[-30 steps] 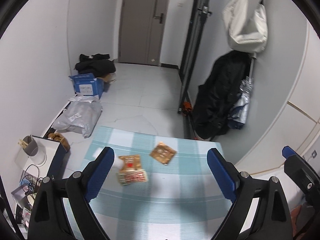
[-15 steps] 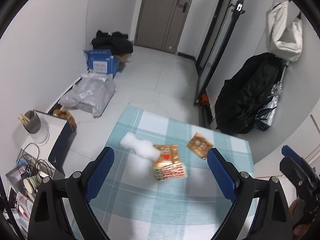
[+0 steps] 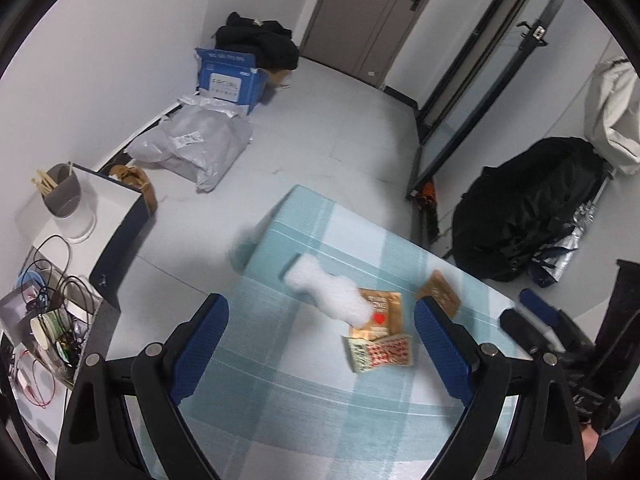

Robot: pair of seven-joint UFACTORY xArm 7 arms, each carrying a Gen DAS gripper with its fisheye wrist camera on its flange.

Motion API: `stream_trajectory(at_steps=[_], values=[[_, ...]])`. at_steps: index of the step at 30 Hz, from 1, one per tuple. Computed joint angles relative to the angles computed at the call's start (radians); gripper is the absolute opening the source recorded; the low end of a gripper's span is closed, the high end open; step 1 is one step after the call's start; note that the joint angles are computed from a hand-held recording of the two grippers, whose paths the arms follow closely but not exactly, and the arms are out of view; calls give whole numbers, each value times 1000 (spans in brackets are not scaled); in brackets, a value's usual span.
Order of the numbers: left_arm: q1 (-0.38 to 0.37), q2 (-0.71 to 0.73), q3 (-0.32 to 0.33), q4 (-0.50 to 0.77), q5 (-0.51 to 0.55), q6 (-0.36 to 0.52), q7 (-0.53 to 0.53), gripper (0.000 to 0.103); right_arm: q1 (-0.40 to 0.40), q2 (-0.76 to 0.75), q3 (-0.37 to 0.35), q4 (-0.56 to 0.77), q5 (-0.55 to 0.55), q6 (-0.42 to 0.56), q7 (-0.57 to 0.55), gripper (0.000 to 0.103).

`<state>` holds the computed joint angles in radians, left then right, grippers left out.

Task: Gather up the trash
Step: 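Grasp the red-and-white striped wrapper with the right tool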

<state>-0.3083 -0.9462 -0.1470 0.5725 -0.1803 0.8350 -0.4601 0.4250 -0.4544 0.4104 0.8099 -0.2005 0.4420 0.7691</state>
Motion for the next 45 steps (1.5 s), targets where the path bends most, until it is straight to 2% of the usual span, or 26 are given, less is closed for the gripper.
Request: stream_trajectory(at_steps=[9, 11, 17, 21, 24, 27, 30, 31, 35, 38, 41, 45], values=[[30, 24, 25, -8, 9, 11, -5, 92, 93, 184, -47, 10, 106, -83, -48, 99], [28, 19, 35, -11, -1, 22, -2, 92, 125, 215, -62, 16, 140, -74, -80, 99], [34, 14, 34, -8, -5, 35, 4, 92, 149, 262, -55, 40, 128, -48, -78, 99], [39, 7, 38, -9, -8, 43, 4, 92, 150, 294, -32, 73, 64, -5, -18, 99], [44, 5, 42, -6, -10, 47, 7, 92, 143, 317, 2, 104, -62, 40, 118, 99], [49, -9, 48, -6, -14, 44, 7, 92, 157, 365, 25, 171, -210, 146, 231, 99], [58, -32, 51, -10, -11, 44, 10, 92, 192, 400, 12, 217, -294, 219, 319, 98], [61, -36, 52, -11, -9, 44, 11, 92, 203, 409, 6, 230, -320, 243, 354, 97], [70, -65, 78, -25, -23, 53, 13, 92, 249, 438, -11, 279, -402, 340, 414, 77], [74, -81, 103, -34, -48, 55, 16, 92, 268, 420, -24, 265, -391, 347, 434, 75], [80, -96, 111, -37, -59, 57, 23, 92, 278, 379, -20, 234, -384, 340, 433, 65], [86, -118, 107, -41, -62, 59, 33, 92, 283, 340, -1, 206, -335, 342, 405, 63]])
